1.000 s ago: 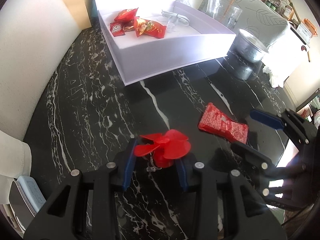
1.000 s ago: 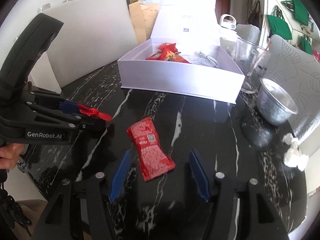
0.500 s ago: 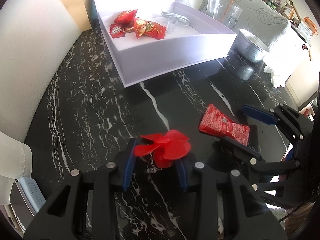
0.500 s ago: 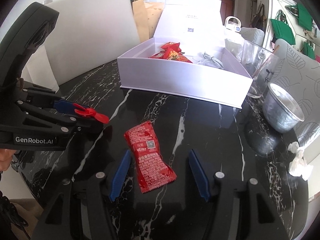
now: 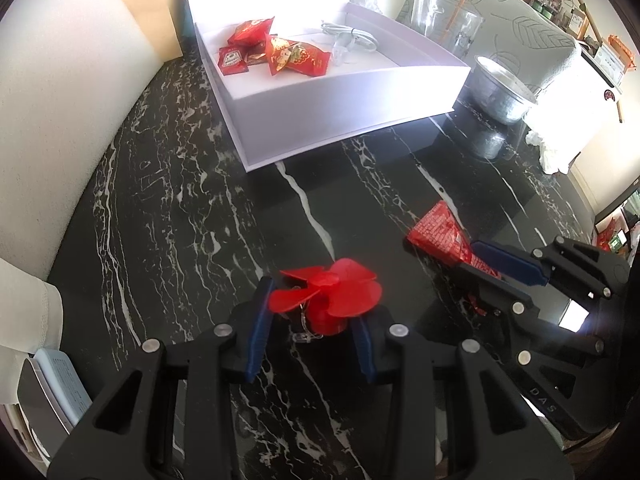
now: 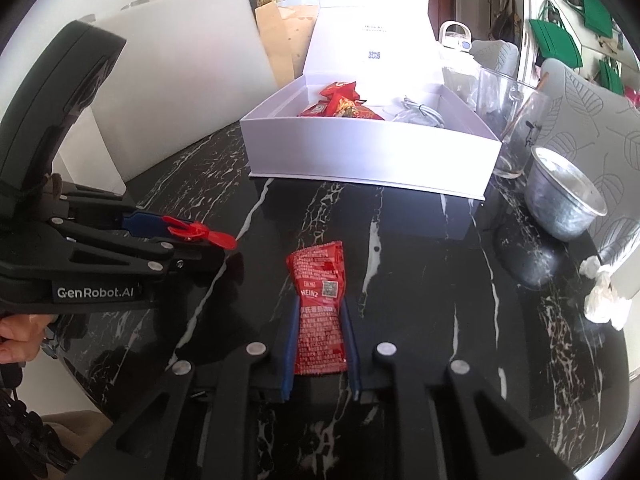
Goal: Organize objects
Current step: 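Close the right gripper on the red wrapped packet while the left holds the fan toy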
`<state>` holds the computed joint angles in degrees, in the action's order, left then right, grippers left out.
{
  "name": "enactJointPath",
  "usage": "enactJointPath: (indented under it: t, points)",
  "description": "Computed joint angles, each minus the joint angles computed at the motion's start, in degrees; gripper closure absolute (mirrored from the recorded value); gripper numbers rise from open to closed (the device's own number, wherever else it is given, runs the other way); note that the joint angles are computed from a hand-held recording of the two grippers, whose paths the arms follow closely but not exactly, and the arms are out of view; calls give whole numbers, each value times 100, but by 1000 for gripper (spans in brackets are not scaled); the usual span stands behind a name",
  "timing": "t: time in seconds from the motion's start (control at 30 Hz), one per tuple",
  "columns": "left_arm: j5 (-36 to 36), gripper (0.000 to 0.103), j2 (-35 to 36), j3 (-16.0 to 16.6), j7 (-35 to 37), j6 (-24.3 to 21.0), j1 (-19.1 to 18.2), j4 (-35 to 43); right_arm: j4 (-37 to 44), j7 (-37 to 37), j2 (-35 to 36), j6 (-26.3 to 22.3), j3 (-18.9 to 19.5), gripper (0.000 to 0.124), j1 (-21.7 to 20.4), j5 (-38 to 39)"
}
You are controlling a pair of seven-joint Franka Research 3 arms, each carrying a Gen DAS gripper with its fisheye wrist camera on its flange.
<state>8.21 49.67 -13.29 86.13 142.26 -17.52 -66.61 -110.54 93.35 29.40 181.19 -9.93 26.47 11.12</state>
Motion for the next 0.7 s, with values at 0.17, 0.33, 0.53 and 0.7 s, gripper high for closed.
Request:
enactJointPath:
  t: [0.17, 0.33, 0.53, 0.7]
  points:
    - [-48, 68, -52, -33, 18, -9, 34, -75, -131, -6, -98, 102, 36, 104, -20, 47]
    - [-106, 69, -143, -87, 66, 62, 86, -212, -229, -198, -221, 208, 456, 104, -408, 235]
    - [-116, 70, -209, -99, 96, 167, 92, -311, -322, -157, -296, 234, 106, 104, -59, 292]
    - [-71, 70, -108, -38, 52, 58, 30, -196, -345, -77, -277, 189, -94, 104, 133, 266]
